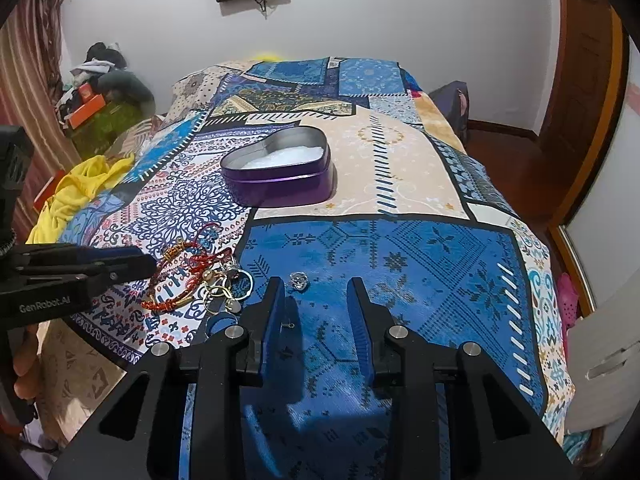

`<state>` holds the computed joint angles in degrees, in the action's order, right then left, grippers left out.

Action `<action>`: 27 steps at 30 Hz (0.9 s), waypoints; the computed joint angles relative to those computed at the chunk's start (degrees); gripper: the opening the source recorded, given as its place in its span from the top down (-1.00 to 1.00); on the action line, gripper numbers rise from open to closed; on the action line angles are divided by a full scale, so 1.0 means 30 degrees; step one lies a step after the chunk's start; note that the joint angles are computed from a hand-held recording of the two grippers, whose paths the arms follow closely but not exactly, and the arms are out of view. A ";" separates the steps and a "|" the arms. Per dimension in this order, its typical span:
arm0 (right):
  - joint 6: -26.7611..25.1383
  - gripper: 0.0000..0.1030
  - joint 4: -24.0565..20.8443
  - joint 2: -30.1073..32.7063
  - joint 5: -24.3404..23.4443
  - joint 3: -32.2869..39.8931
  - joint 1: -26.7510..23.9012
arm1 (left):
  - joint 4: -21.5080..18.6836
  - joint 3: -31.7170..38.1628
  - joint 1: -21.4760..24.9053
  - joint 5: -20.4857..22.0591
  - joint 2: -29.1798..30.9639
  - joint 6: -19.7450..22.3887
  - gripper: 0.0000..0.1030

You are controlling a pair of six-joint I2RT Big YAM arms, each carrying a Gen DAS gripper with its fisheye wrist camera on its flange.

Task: Organize jewelry
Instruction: 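Grasp the gold beaded bracelet with the left tool while the right tool grasps a small silver ring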

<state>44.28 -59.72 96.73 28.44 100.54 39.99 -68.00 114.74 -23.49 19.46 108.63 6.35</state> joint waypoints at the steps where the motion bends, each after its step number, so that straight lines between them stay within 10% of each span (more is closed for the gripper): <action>1: -0.0082 0.43 0.0047 0.0029 -0.0018 0.0011 -0.0004 | 0.0013 -0.0047 0.0005 0.0087 -0.0011 0.0001 0.54; 27: -0.0062 0.78 0.0192 0.0035 0.0424 0.0395 0.0138 | 0.2025 -0.0872 -0.0363 -0.0783 -0.1018 -0.0266 0.97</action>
